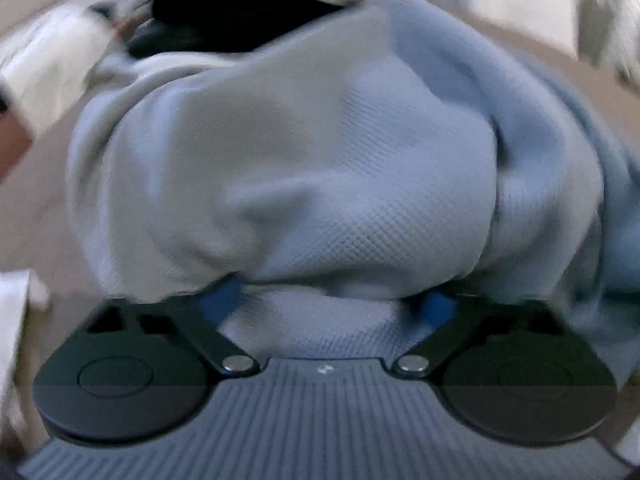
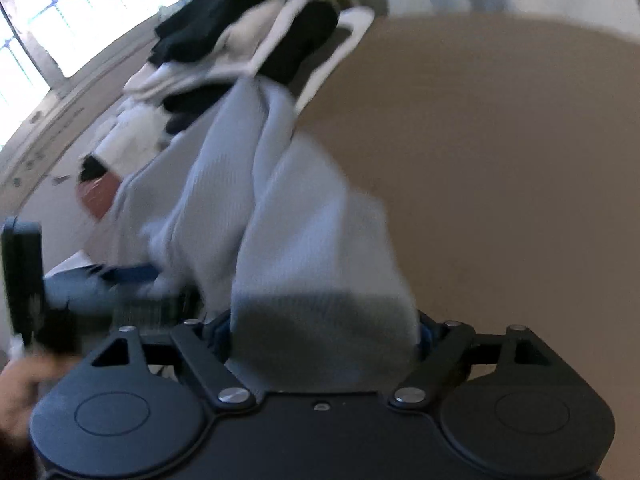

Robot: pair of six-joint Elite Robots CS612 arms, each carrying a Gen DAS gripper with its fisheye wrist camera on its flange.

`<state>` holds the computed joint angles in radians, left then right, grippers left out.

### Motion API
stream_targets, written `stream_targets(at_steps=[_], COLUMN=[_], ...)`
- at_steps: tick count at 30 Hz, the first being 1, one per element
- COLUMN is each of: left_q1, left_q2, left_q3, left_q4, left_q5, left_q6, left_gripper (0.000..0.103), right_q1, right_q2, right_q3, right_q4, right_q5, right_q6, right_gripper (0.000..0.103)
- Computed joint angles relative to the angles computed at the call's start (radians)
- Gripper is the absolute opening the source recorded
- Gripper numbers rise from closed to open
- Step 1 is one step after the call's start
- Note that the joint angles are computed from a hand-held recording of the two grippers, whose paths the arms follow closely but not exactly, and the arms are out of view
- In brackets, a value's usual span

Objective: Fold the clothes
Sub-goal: 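Grasp the grey shirt fabric with the right gripper while the left gripper grasps it too, then lift the grey shirt with both grippers and shake it out over the bed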

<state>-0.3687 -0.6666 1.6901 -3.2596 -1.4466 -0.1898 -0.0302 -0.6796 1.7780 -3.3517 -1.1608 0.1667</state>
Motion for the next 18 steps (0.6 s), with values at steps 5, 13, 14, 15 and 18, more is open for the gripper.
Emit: stream_targets(at_steps=[5, 13, 14, 15, 18], left_q1=[-0.024, -0.077, -0.085, -0.093, -0.107], left_q2=[0.000, -0.089, -0.104, -0.119, -0.152], left_q3=[0.029, 0.158, 0.178, 0.195, 0.215], left_q4=[-0.087, -0.340, -0.375, -0.415, -0.535], left_q5=[0.156, 0.409, 0.426, 0.441, 0.479], left_q6=[0.056, 0.064, 0.064, 0.066, 0.084], left_gripper=[0.013, 0.013, 0.013, 0.013, 0.013], right_q1=[0.027, 0.008, -0.012, -0.026, -0.073], right_q2=[0.060, -0.031, -0.053, -0.071, -0.129], right_q3=[-0.017, 0.025, 0.042, 0.060, 0.128], right_q4=[-0.186, -0.275, -0.284, -0.298, -0.339], right_q5=[-0.043, -0.218, -0.203, -0.198, -0.171], right_q6=[-0.083, -0.185, -0.155, -0.148, -0.198], right_gripper=[0.037, 0.011, 0.010, 0.010, 0.010])
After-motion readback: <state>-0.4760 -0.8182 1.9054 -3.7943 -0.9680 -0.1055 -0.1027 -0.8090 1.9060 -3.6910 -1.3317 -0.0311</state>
